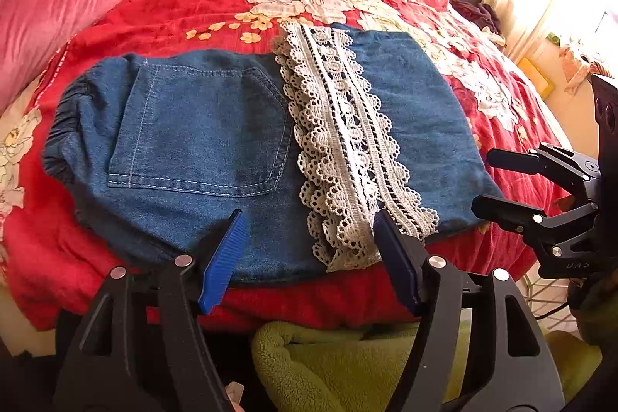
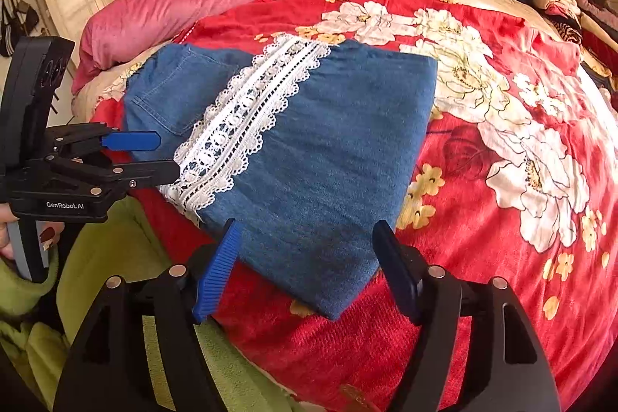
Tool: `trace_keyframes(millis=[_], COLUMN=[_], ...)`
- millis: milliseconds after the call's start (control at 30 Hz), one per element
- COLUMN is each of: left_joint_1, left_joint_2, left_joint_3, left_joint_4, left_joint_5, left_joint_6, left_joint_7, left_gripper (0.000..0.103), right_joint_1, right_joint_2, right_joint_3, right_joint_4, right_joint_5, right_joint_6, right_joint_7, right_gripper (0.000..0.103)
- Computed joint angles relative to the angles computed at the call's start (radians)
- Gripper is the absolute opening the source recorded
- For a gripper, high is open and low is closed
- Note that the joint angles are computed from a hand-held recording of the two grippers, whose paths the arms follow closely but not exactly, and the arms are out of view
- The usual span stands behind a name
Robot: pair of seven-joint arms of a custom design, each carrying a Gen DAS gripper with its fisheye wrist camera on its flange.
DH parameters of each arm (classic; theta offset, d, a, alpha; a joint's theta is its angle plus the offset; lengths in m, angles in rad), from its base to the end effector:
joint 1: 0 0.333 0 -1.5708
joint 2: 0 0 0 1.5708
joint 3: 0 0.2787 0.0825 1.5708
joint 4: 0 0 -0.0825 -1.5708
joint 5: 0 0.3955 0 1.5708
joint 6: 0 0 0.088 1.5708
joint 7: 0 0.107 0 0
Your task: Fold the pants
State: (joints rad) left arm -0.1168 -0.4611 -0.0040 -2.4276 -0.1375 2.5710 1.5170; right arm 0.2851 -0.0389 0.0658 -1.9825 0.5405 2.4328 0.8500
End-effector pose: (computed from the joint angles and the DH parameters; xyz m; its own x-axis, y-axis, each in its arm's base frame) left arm 0.4765 -0.0557 0.5048 -0.0219 -0.9877 0.1547 -0.8299 -0.0683 -0.5537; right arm 0.5610 0.2073 0.4947 0.7005 -0.7044 -0.1141 -0.6170 -0.5175 -0.5928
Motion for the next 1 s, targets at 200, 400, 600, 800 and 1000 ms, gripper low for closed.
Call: trace_keyframes(millis=[200,400,600,800,1000], left_joint_1=[0.016,0.037,0.070,0.088,0.095], left_joint_2=[-0.028,-0.073,-0.126,-0.154,-0.166], left_joint_3=[-0.006,-0.005,-0.006,0.003,0.014], left_joint_4=[-0.014,-0.038,-0.067,-0.081,-0.089], left_joint_5=[0.019,0.055,0.113,0.150,0.169], left_joint_6=[0.013,0.038,0.069,0.079,0.080], left_joint_7=[-0.029,-0.069,-0.123,-0.160,-0.175], left_gripper=[0.073,0.089,0.093,0.093,0.093], right_joint_1=[0.002,0.006,0.012,0.020,0.030], right_joint_2=[-0.018,-0.027,-0.031,-0.014,0.015], right_joint_3=[-0.001,-0.002,-0.001,0.004,0.014], right_joint_4=[-0.004,0.005,0.020,0.060,0.113], right_joint_5=[0.011,0.021,0.036,0.044,0.069], right_joint_6=[0.010,0.029,0.054,0.065,0.067], right_joint_7=[-0.005,-0.012,-0.013,-0.016,-0.039], right_gripper=[0.082,0.082,0.098,0.098,0.098])
